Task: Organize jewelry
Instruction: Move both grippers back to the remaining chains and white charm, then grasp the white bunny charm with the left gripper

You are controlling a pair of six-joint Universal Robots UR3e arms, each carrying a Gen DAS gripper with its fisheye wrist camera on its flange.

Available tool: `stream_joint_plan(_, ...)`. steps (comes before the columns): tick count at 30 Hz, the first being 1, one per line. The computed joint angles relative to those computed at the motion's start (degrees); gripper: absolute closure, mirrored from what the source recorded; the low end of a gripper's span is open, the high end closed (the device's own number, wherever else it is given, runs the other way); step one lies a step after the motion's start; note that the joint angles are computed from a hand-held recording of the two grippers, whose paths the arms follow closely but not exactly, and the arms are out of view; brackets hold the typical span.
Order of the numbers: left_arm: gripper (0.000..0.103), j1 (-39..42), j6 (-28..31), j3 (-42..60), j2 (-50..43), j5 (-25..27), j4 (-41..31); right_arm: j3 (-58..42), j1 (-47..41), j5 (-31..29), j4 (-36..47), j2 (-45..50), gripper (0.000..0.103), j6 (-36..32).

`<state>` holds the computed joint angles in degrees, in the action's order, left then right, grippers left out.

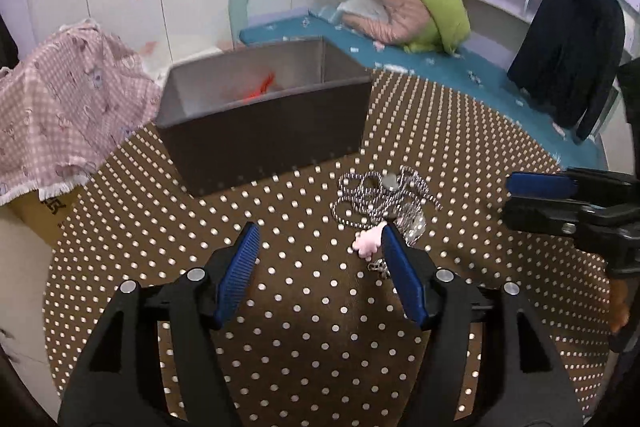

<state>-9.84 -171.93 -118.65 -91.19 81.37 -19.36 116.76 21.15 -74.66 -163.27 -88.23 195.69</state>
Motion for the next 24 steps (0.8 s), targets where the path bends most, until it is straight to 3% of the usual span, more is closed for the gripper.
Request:
stream_joint_plan(12, 0.040, -3.19, 0.18, 5.73, -6.65, 0.25, -2.56, 5.09, -3.55, 4.28, -1.80, -2.92, 0.043, -0.99)
stream_joint_plan(17, 0.077, -3.11, 1.12, 7.55, -6.77, -3.19, -5.07, 5.97, -4.33, 4.92, -1.89, -3.45, 0.043, -1.26)
stream_joint_plan(24, 0.089, -2.59, 2.00, 8.07, -6.76, -6.43, -6.21, 5.71, -4.23, 5.05, -0.65, -3.50, 0.042, -1.89)
